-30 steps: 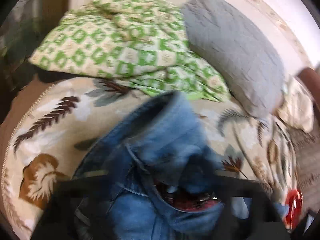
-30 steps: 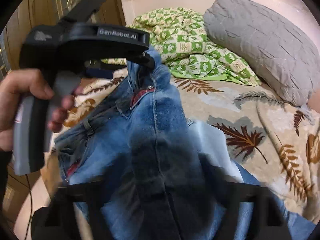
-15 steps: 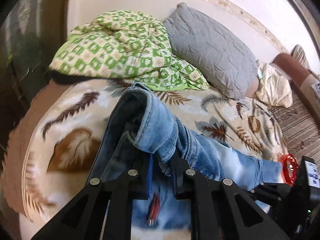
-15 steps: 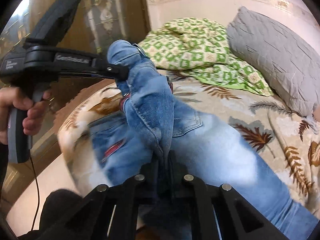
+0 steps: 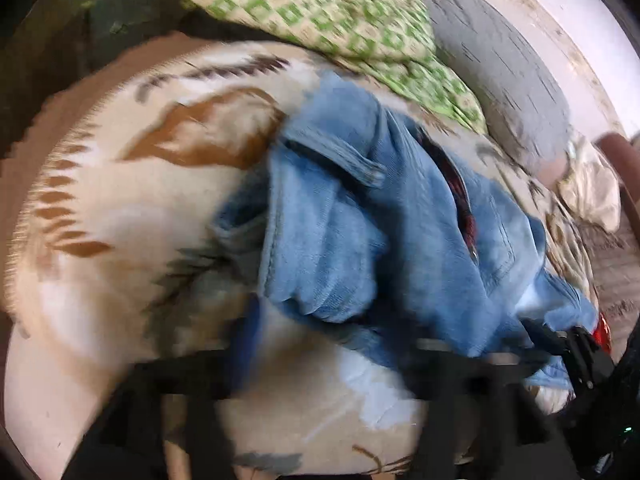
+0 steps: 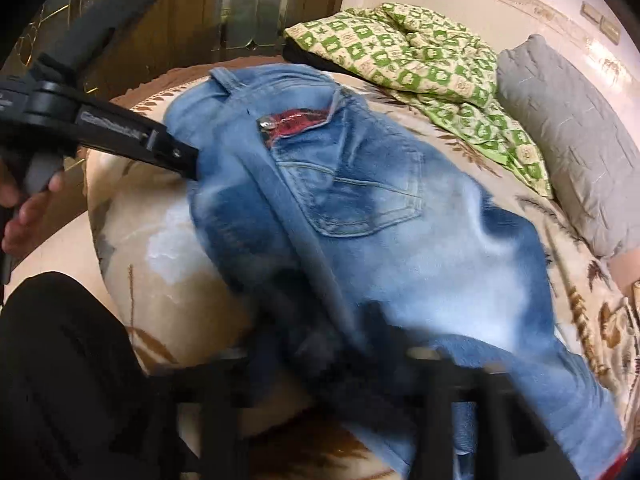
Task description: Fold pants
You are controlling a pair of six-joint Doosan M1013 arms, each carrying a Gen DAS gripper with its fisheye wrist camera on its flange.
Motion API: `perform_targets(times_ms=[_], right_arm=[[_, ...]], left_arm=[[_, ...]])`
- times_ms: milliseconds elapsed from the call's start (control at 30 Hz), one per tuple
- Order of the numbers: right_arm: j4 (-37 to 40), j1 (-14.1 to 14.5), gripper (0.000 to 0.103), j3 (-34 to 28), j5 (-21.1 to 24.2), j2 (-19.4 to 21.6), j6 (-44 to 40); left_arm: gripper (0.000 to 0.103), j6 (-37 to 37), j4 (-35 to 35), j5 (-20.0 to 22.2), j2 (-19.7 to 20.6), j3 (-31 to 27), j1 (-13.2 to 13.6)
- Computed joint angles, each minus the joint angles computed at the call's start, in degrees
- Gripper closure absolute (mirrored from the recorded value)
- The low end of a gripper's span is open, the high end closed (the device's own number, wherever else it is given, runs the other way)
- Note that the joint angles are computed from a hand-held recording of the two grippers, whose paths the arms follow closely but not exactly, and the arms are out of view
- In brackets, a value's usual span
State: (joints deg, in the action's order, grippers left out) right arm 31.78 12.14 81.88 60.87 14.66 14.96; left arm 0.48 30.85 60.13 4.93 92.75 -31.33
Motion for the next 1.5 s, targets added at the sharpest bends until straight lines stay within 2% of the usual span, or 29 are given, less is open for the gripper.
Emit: perform_targets(times_ms=[33, 133, 300, 367, 467, 567, 700, 867, 900, 933, 967, 1000, 1067, 1100, 1200, 1267, 1333, 1367, 1400, 1500], right_arm=[[1.64, -0.73, 0.017, -0.85, 2.19, 0.31, -0.09], [5.07, -2.13, 0.017, -2.06, 3.72, 0.14, -1.18], [11.43, -3.77, 0.016, -8.9, 10.8, 2.64, 1.25], [11.66, -3.52, 0.015, -12.24, 12.01, 4.19, 4.15], [11.65, -3.23, 0.015, -16.33, 13.83, 6.18, 8.02], [10.84, -2.7, 0.015, -21.06, 17.65, 8.87, 12.15], [9.18, -1.26, 0.015, -26.17, 22.22, 11.66, 15.6], [6.45, 1.82, 0.015, -31.62, 26.24, 14.85, 18.82], [5.77, 2.44, 0.015, -32.34, 26.68, 15.35, 19.62], [4.43, 3.52, 0.015, -33.81, 27.79, 16.36, 21.08], [3.66, 4.16, 0.015, -34.56, 28.18, 16.92, 21.89], [2.5, 5.12, 0.015, -35.43, 28.51, 17.67, 22.87], [0.54, 6.57, 0.015, -36.88, 28.83, 19.1, 24.5], [-0.08, 7.04, 0.015, -37.74, 29.42, 19.88, 25.45], [-3.87, 9.03, 0.015, -42.1, 32.48, 23.75, 29.15], [-6.11, 9.97, 0.015, -45.37, 35.58, 26.51, 31.01], [-6.04, 10.36, 0.016, -48.84, 41.0, 29.56, 32.75], [-5.49, 10.36, 0.021, -48.04, 40.73, 29.48, 32.11], [-5.08, 10.39, 0.035, -46.3, 39.32, 28.73, 30.02], [-5.26, 10.62, 0.052, -42.52, 35.8, 26.34, 24.62]], left_arm=[[0.02, -2.1, 2.16, -0.76, -0.79, 0.61, -0.49], [0.016, -5.19, 4.55, -0.72, -2.31, 1.14, -0.94], [0.015, -8.21, 2.07, -5.62, -3.35, 3.0, 0.11], [0.015, -8.64, 0.57, -7.13, -3.0, 3.41, 0.27], [0.014, -12.41, -1.35, -14.61, -2.73, 5.73, 2.1], [0.0, -22.31, 5.28, -19.02, -3.04, 7.85, 2.03], [0.0, -23.95, 7.09, -16.53, -2.29, 6.87, 1.59], [0.001, -24.96, 10.32, -19.64, -2.85, 8.38, 2.29], [0.01, -25.08, 10.79, -19.75, -3.24, 8.86, 2.26], [0.02, -25.37, 11.11, -18.1, -3.4, 8.91, 2.08], [0.038, -26.1, 11.03, -17.12, -3.78, 9.32, 2.11], [0.046, -27.59, 11.31, -18.12, -4.27, 10.22, 2.43], [0.048, -30.81, 13.0, -22.95, -5.62, 12.67, 3.22], [0.047, -30.75, 13.25, -23.92, -5.8, 13.07, 3.35], [0.047, -27.92, 12.59, -24.27, -5.76, 13.04, 3.38], [0.048, -28.51, 13.23, -25.04, -5.73, 13.2, 3.56], [0.055, -29.93, 14.26, -25.51, -5.77, 13.54, 3.65], [0.062, -30.15, 14.18, -25.0, -5.75, 13.49, 3.63], [0.064, -30.1, 14.51, -24.87, -5.73, 13.42, 3.57], [0.068, -27.05, 15.11, -21.61, -5.19, 12.02, 2.9]])
